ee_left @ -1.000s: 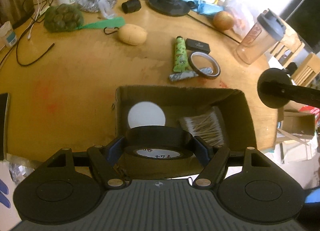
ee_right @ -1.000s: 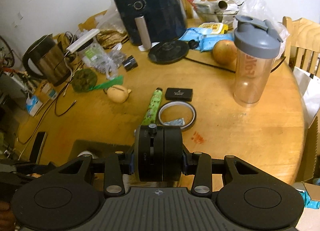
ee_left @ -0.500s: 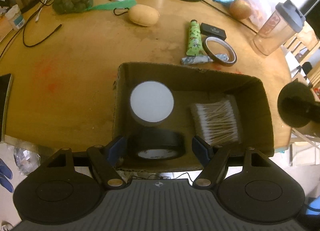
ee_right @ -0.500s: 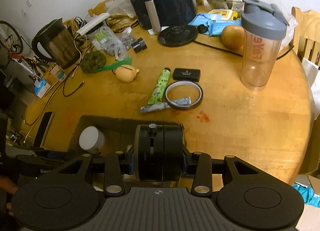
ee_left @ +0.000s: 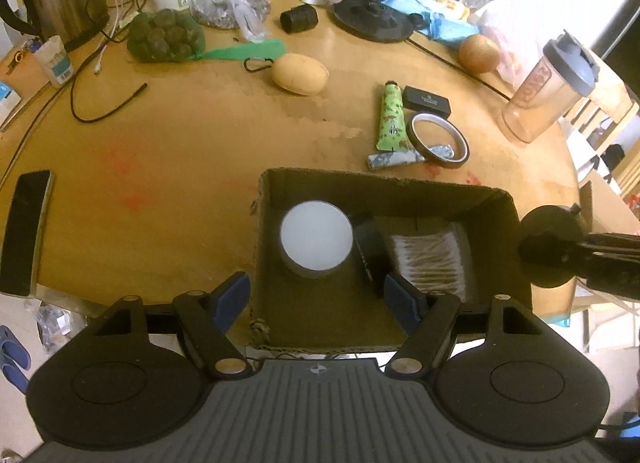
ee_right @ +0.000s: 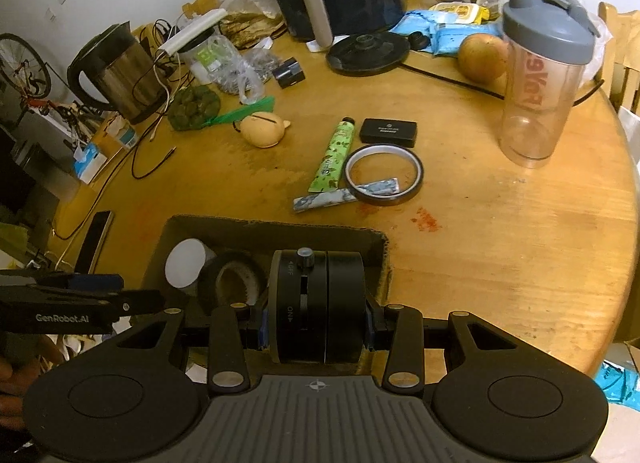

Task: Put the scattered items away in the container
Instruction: 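Lower the black cylinder into the cardboard box and open the right gripper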

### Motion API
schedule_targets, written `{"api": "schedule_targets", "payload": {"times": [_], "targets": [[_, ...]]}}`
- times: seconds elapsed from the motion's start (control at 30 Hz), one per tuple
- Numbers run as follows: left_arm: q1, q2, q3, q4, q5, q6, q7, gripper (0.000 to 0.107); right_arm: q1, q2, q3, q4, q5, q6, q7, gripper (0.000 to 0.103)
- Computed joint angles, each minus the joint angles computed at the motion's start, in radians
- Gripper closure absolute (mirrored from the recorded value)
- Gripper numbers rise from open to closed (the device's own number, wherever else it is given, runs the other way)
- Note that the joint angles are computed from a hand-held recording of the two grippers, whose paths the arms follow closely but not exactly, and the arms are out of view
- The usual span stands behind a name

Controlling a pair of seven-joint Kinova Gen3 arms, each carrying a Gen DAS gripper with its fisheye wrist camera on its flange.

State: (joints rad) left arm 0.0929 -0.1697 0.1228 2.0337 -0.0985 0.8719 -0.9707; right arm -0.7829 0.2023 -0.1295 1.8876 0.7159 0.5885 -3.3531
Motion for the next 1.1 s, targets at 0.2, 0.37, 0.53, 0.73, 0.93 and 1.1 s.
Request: {"api": "schedule_targets", "payload": {"times": [0.2,0.37,0.53,0.73,0.93,1.1], "targets": [[-0.011,-0.015,-0.006,0.005,-0.004,-0.002,0.004,0.034,0.023,0.019,0.0,-0.024,-0.03,-0.023,0.046,0.059],[-0.023,-0.022,-0.014,0.009,-0.001,-0.004,-0.006,0.034,0.014,0.013,0.068,0.017,-0.026,-0.155,-0.018,0.059],[-0.032,-0.023,-0.022,0.01,0.006,-0.007,-0.024,0.034,0.034,0.05,0.074,0.004,-0.032,-0.161,-0.049,0.034],[-0.042,-0.026,-0.029,0.006,0.012,-0.012,-0.048,0.034,-0.019,0.067,0.08,-0.048,0.001,0.001,-0.031,0.0],[-0.047,-0.013,-0.035,-0.009,0.019,-0.018,-0.076,0.034,-0.001,0.084,0.044,-0.091,-0.035,0.09,0.033,0.0],[-0.048,-0.001,-0.043,-0.022,0.033,-0.026,-0.113,0.034,-0.003,0.098,0.039,-0.117,-0.05,0.129,0.063,0.0]]}}
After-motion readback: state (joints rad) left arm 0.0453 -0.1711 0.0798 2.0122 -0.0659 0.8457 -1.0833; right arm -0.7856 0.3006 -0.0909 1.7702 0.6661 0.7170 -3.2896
